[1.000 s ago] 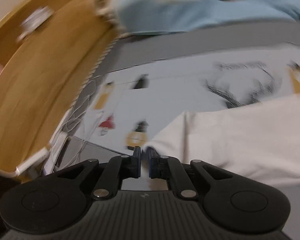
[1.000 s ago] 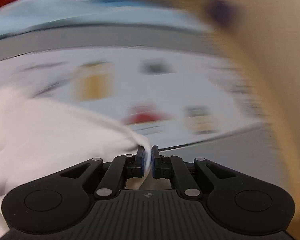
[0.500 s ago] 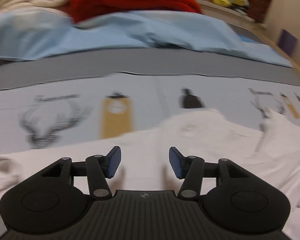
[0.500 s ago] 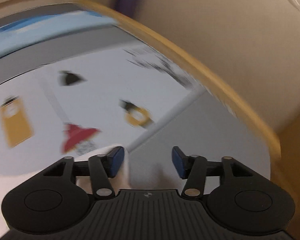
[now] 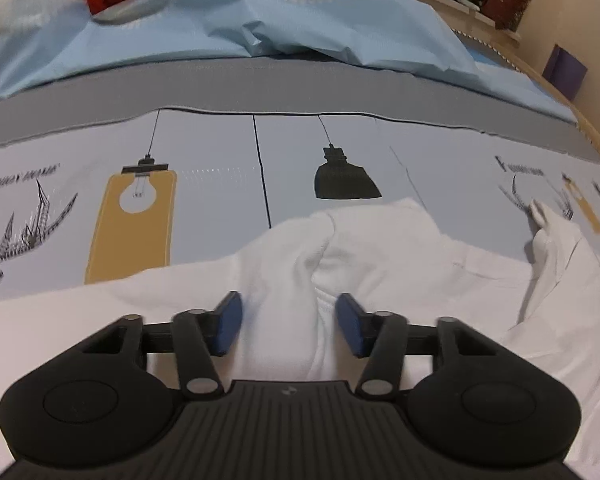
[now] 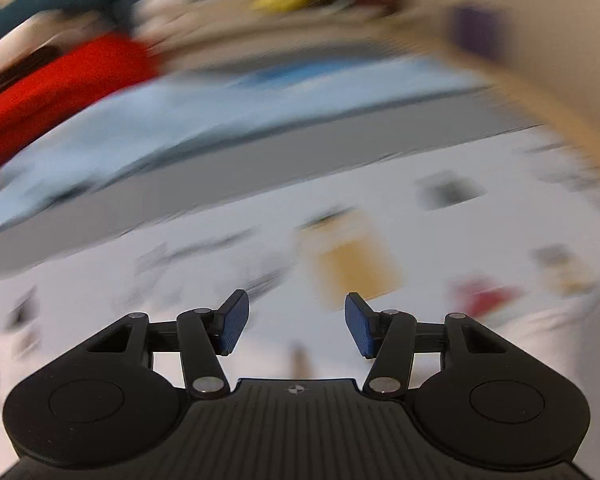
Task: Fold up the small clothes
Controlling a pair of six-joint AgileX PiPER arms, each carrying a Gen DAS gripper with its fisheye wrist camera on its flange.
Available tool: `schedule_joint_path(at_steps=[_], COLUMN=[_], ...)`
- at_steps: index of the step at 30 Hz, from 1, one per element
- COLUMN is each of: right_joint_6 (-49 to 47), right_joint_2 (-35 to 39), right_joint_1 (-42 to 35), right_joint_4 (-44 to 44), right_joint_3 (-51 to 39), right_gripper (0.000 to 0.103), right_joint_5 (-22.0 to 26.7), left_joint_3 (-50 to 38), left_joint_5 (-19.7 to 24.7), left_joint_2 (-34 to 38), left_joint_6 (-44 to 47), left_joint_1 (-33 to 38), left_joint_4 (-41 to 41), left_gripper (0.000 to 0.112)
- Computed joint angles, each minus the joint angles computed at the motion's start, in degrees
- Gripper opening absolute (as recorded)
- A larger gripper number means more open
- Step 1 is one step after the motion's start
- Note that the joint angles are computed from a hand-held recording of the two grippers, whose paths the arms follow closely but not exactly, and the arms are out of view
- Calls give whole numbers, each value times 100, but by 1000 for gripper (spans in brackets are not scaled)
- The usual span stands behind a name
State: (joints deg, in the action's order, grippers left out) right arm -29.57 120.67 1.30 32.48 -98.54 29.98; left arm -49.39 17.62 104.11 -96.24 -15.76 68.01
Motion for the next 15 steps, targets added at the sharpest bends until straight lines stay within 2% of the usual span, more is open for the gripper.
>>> schedule_joint_path(at_steps=[2, 4, 5, 6, 7, 8, 9, 12, 13, 14, 15], right_joint_6=[14, 812, 1078, 1115, 922, 746, 624, -719, -1084, -1220, -1127], right_joint_2=[408, 939, 1057, 1004, 1011, 1074, 1033, 610, 489, 401, 369], right_joint_1=[305, 617, 700, 806, 837, 832, 781, 723, 766, 848, 899], right_joint_4=[-242, -1264, -1593, -1691, -1565, -1351, -1022, 606, 873, 911, 719], right_joint_3=[-407, -1099, -1187, -1046, -1067, -1262, -1248, -635, -475, -282, -152], right_gripper=[56, 55, 54, 46, 14, 13, 13, 15, 22, 42, 52], right_joint_5=[594, 1145, 1141, 924, 868, 981, 865, -358, -725, -1179, -1491], left_joint_3=[80, 140, 142, 152, 183, 223, 265, 425, 432, 417, 430], left_joint_5=[9, -195, -193, -198, -226, -165, 35, 708, 884, 949, 839], left_joint_2=[-84, -173, -204, -239, -271, -327, -399, -657, -707, -765, -862], left_joint_6=[81, 373, 592, 754, 687, 391, -134, -1661, -1813, -1736, -1564], left_joint_1=[60, 248, 292, 336, 372, 363, 308, 135, 96, 105, 170], left_joint_4=[49, -159, -314, -418, -324, -17, 499, 1715, 1756, 1586, 1385], left_gripper=[24, 10, 7, 6, 6, 6, 5, 10, 13, 23, 27])
